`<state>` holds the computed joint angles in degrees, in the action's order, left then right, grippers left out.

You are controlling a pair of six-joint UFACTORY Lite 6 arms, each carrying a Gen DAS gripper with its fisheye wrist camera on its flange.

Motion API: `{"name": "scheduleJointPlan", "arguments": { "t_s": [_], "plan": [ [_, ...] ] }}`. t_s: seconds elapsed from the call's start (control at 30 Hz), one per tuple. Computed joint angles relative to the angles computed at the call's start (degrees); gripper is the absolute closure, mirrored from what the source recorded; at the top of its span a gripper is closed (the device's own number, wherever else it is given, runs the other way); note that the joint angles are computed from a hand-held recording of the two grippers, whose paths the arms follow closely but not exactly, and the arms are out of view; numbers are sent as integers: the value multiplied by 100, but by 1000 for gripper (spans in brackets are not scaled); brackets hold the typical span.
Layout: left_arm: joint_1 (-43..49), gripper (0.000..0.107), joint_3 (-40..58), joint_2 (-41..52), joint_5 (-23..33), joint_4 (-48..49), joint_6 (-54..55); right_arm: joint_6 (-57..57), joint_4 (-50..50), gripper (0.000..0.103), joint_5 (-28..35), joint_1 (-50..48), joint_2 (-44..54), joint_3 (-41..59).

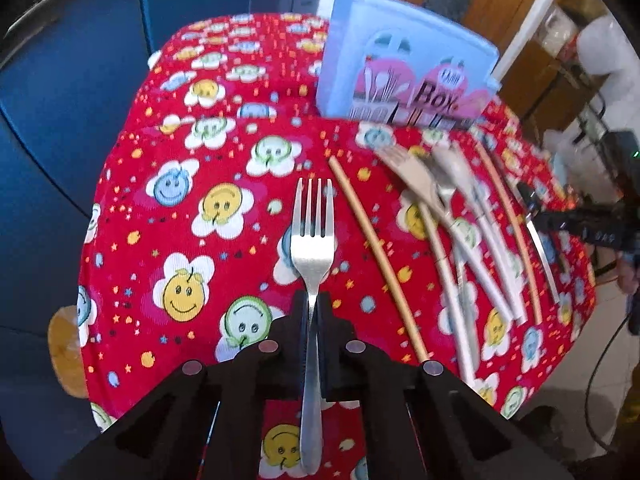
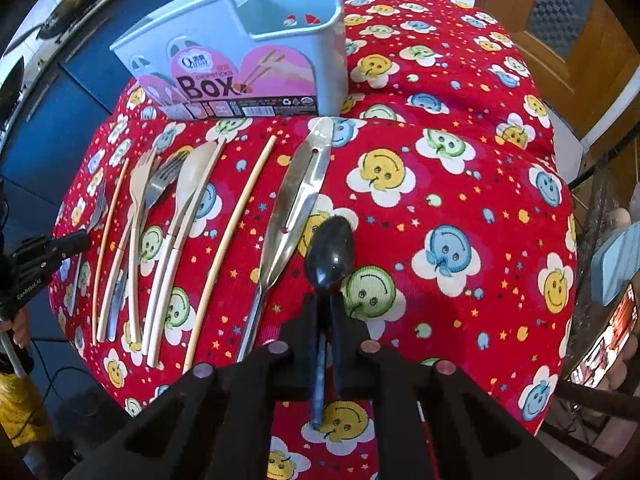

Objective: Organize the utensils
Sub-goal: 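Lift the silver fork with the left gripper while the right gripper lifts the black spoon, then drop the silver fork into the blue box with the left gripper while the right drops the black spoon in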

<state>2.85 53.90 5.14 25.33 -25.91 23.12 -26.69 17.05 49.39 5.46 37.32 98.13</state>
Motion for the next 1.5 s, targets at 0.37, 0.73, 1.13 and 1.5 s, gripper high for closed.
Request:
{"name": "scheduleJointPlan", "arguments": {
  "t_s": [0.37,0.73,1.13,1.5],
  "plan": [
    [-170,103,-674,-1450,-953,-1689,1535,-1806,1960,96,-1187,-463,-1670,-1886],
    [-136,103,225,-793,-1063,-5041,4363,-3812,4458,96,-2144,-295,-1977,-2100],
    [-356,103,2825,597,-1294,-2241,1363,-5817,6370,96,-2534,-126,-1530,-1576],
    [-649,103,4485,1951,-1568,-139,-876,-6602,7466,96,-2426,-58,-523,-270]
  ]
}}
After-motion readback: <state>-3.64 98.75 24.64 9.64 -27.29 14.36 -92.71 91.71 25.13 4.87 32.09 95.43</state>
